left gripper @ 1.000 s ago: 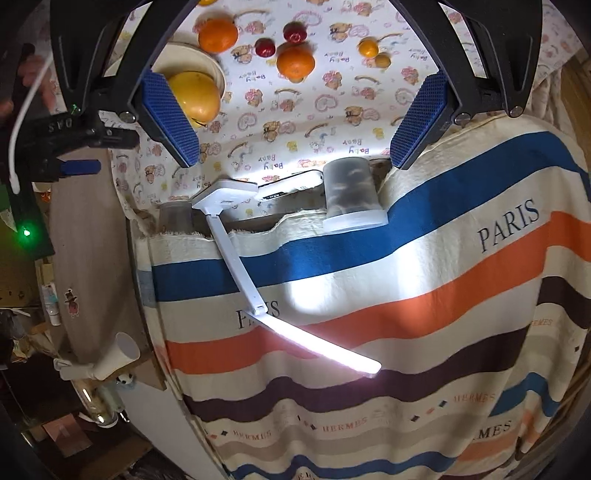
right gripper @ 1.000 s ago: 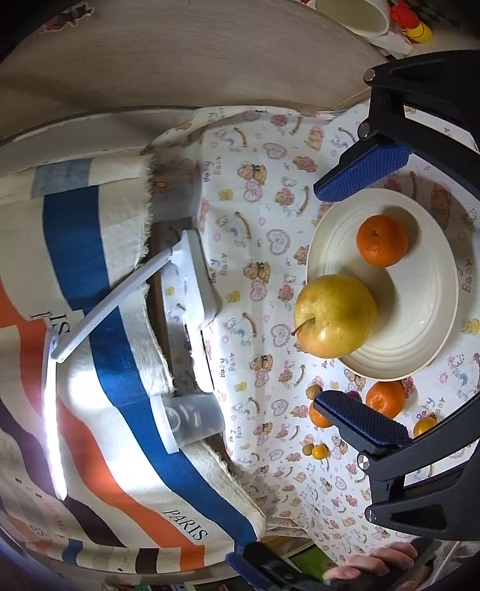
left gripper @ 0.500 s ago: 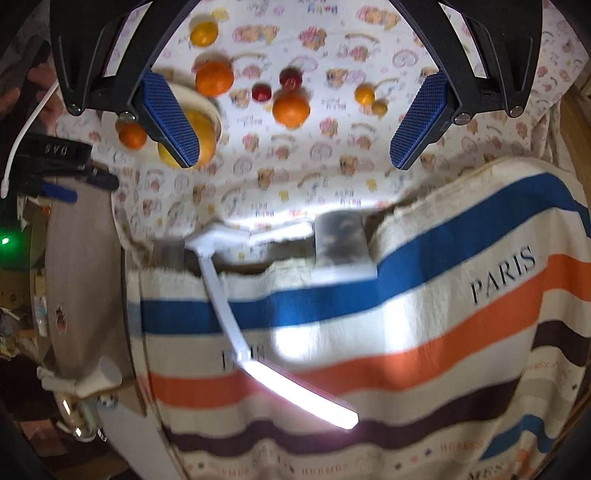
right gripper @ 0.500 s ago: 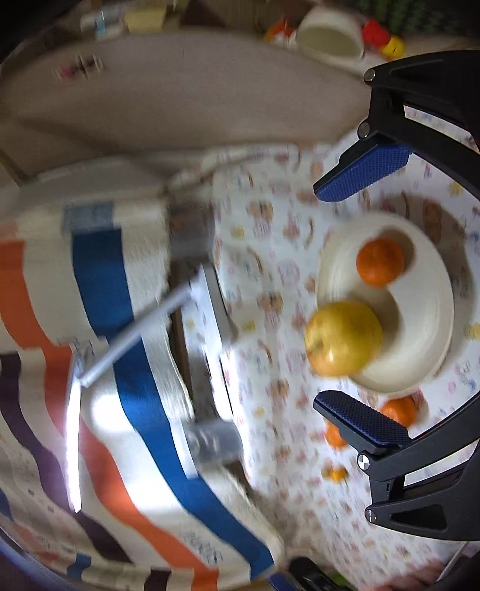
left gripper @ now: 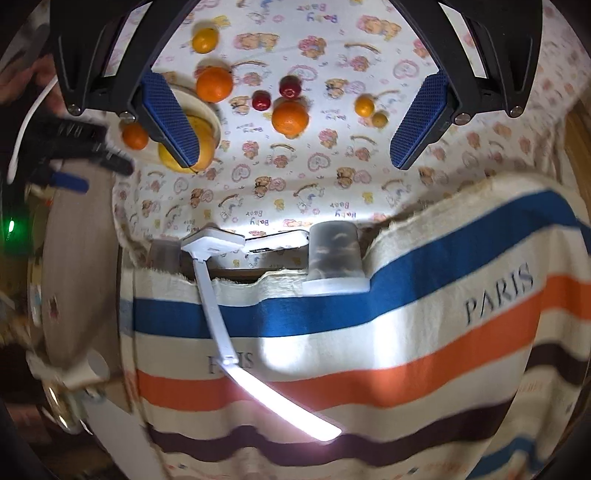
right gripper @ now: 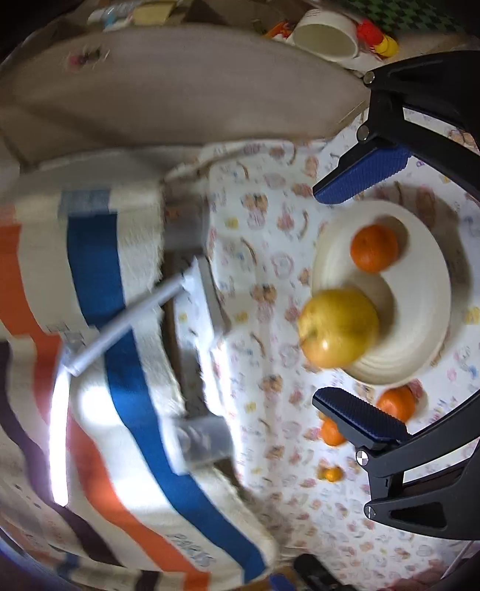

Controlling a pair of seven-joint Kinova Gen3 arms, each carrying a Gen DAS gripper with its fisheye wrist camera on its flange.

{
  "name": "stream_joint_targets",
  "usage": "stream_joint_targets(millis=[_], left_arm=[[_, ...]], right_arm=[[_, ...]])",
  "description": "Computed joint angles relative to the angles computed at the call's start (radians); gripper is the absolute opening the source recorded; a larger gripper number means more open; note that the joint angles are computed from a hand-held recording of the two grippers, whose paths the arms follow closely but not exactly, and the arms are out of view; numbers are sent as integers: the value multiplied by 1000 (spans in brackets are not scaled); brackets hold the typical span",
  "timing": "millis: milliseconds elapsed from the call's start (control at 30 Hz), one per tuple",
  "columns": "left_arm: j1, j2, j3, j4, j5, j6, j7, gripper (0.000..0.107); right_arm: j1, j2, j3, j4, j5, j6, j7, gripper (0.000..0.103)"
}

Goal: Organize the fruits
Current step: 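Withdraw both tools from the plate back over the table, then close the right tool on the small yellow-orange mandarin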

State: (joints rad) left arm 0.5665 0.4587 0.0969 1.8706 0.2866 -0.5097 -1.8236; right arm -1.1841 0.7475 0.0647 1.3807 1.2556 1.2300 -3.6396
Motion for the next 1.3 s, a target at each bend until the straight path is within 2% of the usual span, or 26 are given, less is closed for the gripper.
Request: stream_joint_targets(millis=[100, 200, 333, 367, 433, 500, 567, 633, 667, 733, 833, 933, 1033, 1100, 1233, 1300], left_arm=[[5, -10, -17, -2, 28, 3, -8, 103], [69, -11, -82, -6, 144, -16, -98, 103], [33, -28, -58, -26, 174, 62, -124, 103], [34, -33, -66, -31, 190, 86, -132, 103], [64, -42, -114, -53, 252, 149, -182, 103], [63, -47, -128, -63, 265, 176, -197, 103], [73, -49, -146, -59, 275, 156, -211, 103], [103, -41, -180, -60, 326, 119, -260, 103], [105, -37, -185, -66, 349, 117, -286, 103], [85, -31, -175, -83, 372, 145, -310, 103], [67, -24, -178, -111, 383, 207, -325, 103], [94, -15, -218, -131, 409, 244, -349, 103], [100, -6, -246, -158, 401, 317, -333, 103], [119, 1, -278, -173, 397, 353, -316, 103], [192, 19, -371, -188, 394, 382, -287, 103], [207, 26, -391, -193, 376, 390, -268, 103]], right_arm=[[-8, 20, -1, -71, -16, 16, 74, 100], [-20, 31, 9, -109, -19, 5, 97, 100], [-8, 31, -2, -147, -65, -62, 149, 99], [1, 34, -9, -165, -90, -78, 184, 95], [12, 44, -12, -201, -142, -98, 249, 94], [18, 53, -11, -223, -185, -124, 288, 91], [23, 69, -4, -262, -248, -130, 342, 89], [56, 97, -33, -323, -322, -123, 418, 84], [69, 101, -42, -331, -343, -143, 436, 80], [84, 108, -39, -341, -399, -188, 465, 78], [91, 117, -31, -348, -450, -240, 498, 74], [93, 124, -17, -364, -497, -266, 540, 71], [124, 134, -30, -392, -587, -275, 602, 63], [146, 150, -39, -421, -649, -259, 654, 52], [154, 156, -7, -401, -716, -311, 663, 48], [157, 155, 5, -392, -738, -334, 670, 41]])
